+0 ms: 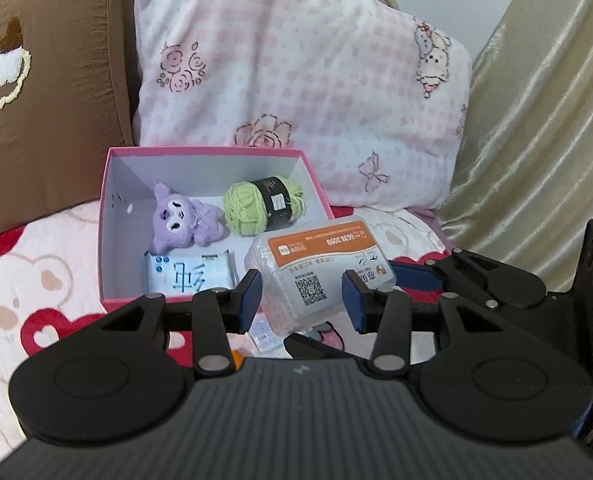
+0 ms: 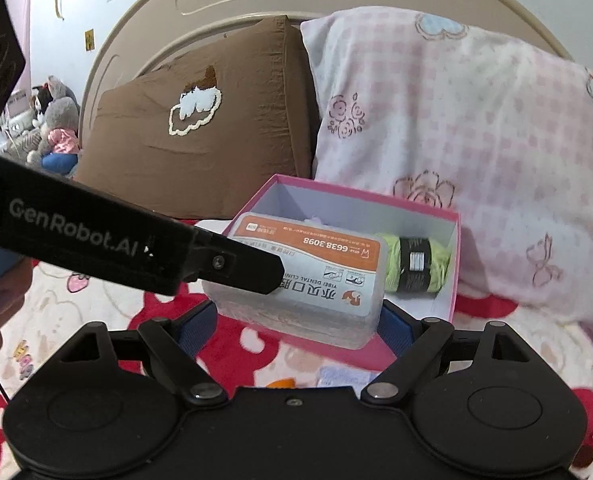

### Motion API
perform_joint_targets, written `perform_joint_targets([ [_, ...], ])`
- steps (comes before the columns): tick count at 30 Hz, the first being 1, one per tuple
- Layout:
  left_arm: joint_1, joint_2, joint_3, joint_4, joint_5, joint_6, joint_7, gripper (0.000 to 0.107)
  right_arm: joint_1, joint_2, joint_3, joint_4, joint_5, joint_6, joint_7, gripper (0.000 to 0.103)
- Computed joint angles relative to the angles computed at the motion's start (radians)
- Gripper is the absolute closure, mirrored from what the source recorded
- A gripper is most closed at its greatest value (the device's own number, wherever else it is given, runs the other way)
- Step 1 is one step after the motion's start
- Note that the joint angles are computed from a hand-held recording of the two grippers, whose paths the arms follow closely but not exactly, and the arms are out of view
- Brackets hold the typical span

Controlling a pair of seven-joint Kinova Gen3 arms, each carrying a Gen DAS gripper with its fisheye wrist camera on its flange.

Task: Organize objects
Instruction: 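Lift the plastic case with the right tool and carry it to the box, then lower the case into the box beside the wipes and open the right tool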

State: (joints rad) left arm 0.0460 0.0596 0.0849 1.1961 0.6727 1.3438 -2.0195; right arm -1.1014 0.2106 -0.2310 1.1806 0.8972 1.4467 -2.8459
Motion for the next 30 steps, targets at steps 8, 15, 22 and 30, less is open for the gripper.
perform_joint_targets([
  [8,0.062,0.145,0.053,-0.127,-0.09,-0.034,0.125,0.065,0.14,-0.012,0.03,-0.006,-0.136,-0.089,0.101,0.014],
  [15,0.107,0.323,0.092,-0.293,-0.179,0.006,0.231,0.065,0.239,0.06,0.082,-0.067,-0.255,-0.1,0.223,0.014],
  [22,0.13,0.438,0.105,-0.358,-0.204,0.021,0.33,0.065,0.34,0.1,0.119,-0.08,-0.415,-0.142,0.284,0.014],
  [30,0.107,0.522,0.129,-0.381,-0.18,0.035,0.39,0.065,0.343,0.209,0.161,-0.189,-0.468,-0.041,0.399,0.014],
])
